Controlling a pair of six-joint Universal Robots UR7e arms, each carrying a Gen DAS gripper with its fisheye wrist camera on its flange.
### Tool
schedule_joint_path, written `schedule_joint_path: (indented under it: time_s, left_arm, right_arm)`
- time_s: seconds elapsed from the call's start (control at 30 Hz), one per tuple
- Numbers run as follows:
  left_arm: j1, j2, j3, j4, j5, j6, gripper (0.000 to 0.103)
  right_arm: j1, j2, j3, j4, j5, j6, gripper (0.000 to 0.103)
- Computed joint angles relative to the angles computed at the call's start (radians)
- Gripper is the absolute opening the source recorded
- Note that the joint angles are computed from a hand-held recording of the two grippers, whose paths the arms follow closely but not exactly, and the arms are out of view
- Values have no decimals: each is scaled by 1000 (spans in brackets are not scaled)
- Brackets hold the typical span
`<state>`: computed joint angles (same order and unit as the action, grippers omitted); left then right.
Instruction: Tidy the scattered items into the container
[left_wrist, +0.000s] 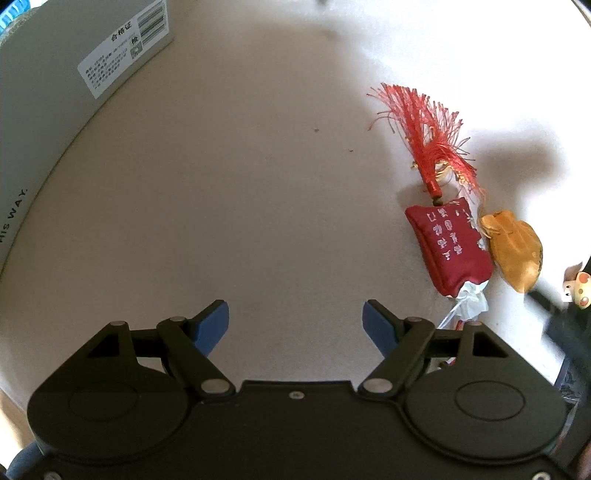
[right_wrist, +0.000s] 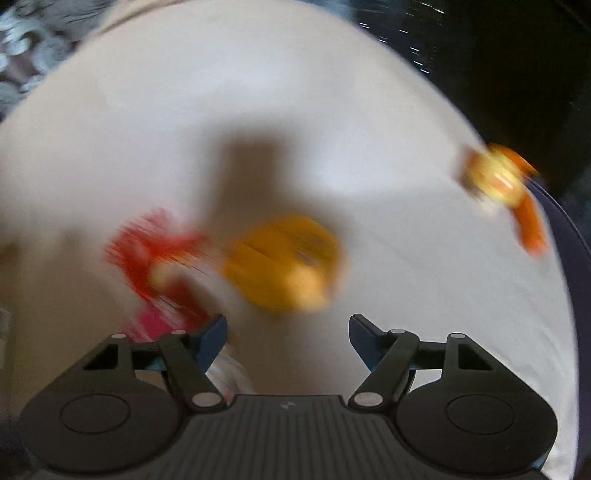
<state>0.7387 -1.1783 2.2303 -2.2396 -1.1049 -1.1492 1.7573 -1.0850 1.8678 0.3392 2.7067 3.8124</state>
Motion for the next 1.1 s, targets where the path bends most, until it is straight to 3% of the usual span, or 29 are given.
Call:
schedule_joint_path:
  time_s: [0.07,0.13,0.27,0.4,0.63,0.77,0.83,0.9,0.93,0.97,1.1]
  left_arm:
    - [7,-3,-1,1,2,-7,75]
    - [13,-8,0,-1,3,-11,75]
    - [23,-18,1,-7,3,-5,75]
    - [34,-22,-1,-11,-2,-17,75]
    - [2,-20,1,1,31,-32,75]
    - [3,-25,2,20,46,-72,75]
    - [-6,-30,4,31,69,-94,75]
    - [-16,-26,-1,40,89,-92,75]
    - [-22,-21,-3,41,96,-88,75]
    - [-28,-18,-4,44,99,-81,75]
    - [-30,-11,-4,33,89,-27,75]
  right_arm:
    - [-41,46,-99,-10,-36,-123,73]
    - [-72,118,-212,37,-41,-185,73]
    - [-103,258,-341,95,72,-259,71]
    - [-112,272,-294,118,47,-161,70]
    - [-4,269,-122,51,-55,52,74]
    - [48,273,-80,71,-121,69,73]
    - [73,256,-58,37,-72,55,72]
    - [93,220,-41,-24,30,7,75]
    - [88,195,-39,-42,62,-18,85]
    - [73,171,-41,-44,80,-29,90]
    - [-29,111,-94,13,137,-32,90]
